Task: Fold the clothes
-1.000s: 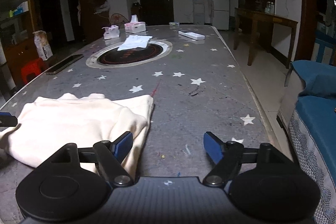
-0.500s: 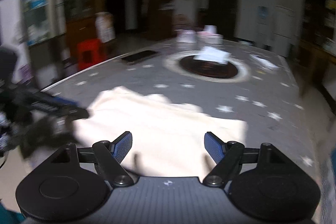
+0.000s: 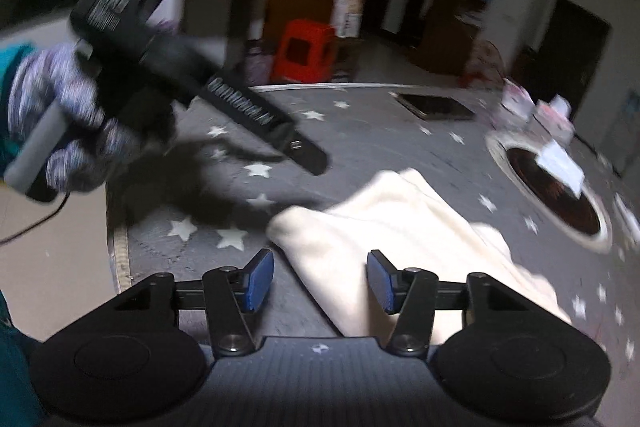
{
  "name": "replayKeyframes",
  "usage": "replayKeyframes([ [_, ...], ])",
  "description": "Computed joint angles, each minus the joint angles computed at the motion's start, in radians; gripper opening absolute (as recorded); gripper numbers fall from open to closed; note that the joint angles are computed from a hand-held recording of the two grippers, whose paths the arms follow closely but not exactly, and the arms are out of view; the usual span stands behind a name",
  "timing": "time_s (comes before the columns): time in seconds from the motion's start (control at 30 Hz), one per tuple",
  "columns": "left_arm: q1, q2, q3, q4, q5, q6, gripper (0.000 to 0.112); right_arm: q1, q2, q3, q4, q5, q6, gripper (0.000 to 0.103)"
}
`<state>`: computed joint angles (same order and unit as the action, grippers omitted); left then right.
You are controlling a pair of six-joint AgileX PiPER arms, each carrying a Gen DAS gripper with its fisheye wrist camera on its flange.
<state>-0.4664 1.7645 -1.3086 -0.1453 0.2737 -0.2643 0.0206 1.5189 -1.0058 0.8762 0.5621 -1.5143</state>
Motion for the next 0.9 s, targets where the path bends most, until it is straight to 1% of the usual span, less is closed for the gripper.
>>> replayKeyframes([
  [0.1,0.01,0.005,-0.012,-0.148,0.016,0.113,0.061,0.052,0.019,-0.001,-0.036,-0.061,0.001,0.045],
  [0.17,0.017,0.019,-0.03,-0.261,0.037,0.193,0.061,0.076,0.037,-0.009,-0.074,-0.092,0.031,0.033],
  [0.23,0.024,0.032,-0.045,-0.366,0.06,0.259,0.063,0.082,0.042,-0.005,-0.065,-0.114,0.034,0.026],
  [0.27,0.026,0.039,-0.054,-0.402,0.07,0.277,0.063,0.075,0.042,-0.009,-0.048,-0.109,0.031,0.022],
  [0.33,0.031,0.054,-0.073,-0.467,0.088,0.3,0.063,0.049,0.037,-0.02,-0.008,-0.076,0.026,0.018],
  [0.47,0.055,0.1,-0.127,-0.637,0.147,0.349,0.066,-0.008,0.021,-0.04,0.069,-0.013,0.012,0.016],
  [0.6,0.054,0.148,-0.192,-0.638,0.18,0.252,0.068,-0.059,0.01,-0.058,0.119,0.045,0.01,0.015],
  [0.7,0.061,0.183,-0.231,-0.696,0.212,0.235,0.068,-0.083,0.004,-0.061,0.147,0.072,0.001,0.015],
  [0.8,0.066,0.224,-0.268,-0.743,0.242,0.207,0.065,-0.103,-0.003,-0.058,0.178,0.098,-0.016,0.015],
  [0.87,0.069,0.241,-0.271,-0.802,0.241,0.231,0.054,-0.114,-0.009,-0.053,0.186,0.12,-0.025,0.015],
  [0.9,0.071,0.25,-0.277,-0.815,0.247,0.23,0.043,-0.118,-0.012,-0.048,0.19,0.126,-0.03,0.015],
])
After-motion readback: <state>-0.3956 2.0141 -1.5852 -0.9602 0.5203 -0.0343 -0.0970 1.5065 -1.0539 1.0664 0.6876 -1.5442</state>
